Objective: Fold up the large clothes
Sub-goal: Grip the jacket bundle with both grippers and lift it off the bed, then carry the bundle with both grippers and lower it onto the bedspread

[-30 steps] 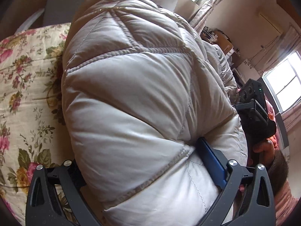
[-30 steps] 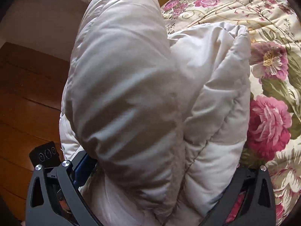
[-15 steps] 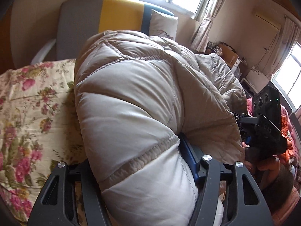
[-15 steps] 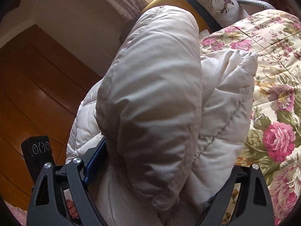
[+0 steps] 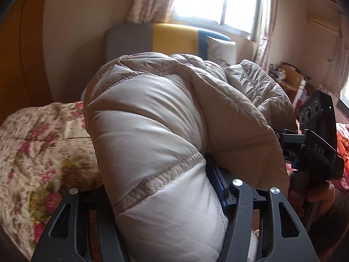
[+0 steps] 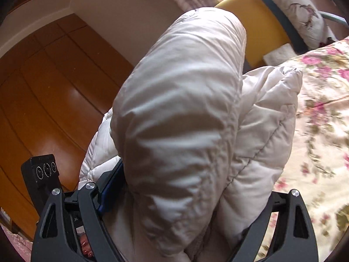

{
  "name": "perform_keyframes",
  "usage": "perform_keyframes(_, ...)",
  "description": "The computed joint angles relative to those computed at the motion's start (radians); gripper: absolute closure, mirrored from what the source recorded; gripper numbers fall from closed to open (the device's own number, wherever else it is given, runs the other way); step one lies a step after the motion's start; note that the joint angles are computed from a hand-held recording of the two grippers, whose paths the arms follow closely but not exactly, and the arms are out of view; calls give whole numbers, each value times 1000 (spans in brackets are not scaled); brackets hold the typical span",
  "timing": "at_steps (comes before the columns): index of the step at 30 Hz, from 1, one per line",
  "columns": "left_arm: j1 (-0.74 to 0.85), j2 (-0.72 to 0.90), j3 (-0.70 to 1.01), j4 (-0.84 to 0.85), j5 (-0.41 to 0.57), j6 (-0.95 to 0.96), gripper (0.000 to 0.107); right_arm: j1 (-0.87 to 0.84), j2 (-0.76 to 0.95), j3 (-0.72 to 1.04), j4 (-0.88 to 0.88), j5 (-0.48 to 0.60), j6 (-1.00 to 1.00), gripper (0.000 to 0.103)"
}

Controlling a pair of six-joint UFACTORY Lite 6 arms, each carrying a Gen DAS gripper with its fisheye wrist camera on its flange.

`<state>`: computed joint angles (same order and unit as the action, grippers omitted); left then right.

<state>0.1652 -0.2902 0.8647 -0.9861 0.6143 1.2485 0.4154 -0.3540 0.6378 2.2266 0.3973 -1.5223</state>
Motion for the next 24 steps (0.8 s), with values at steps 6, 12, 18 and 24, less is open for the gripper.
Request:
perform_keyframes(6,186,142,125,-33,13,100,51,29,460,354,72,128,-106,16)
perform_keyframes(12,337,295,217,-127,21,253,51,51,816,758,-113,57,76,16)
perform_keyframes(18,420,547,270,-168,18,309,19,36,899,790,-101,-81,122,3)
perform_keyframes(24,445,522,194,-279,8,405,16,147,733,728,-348,-404,210,2)
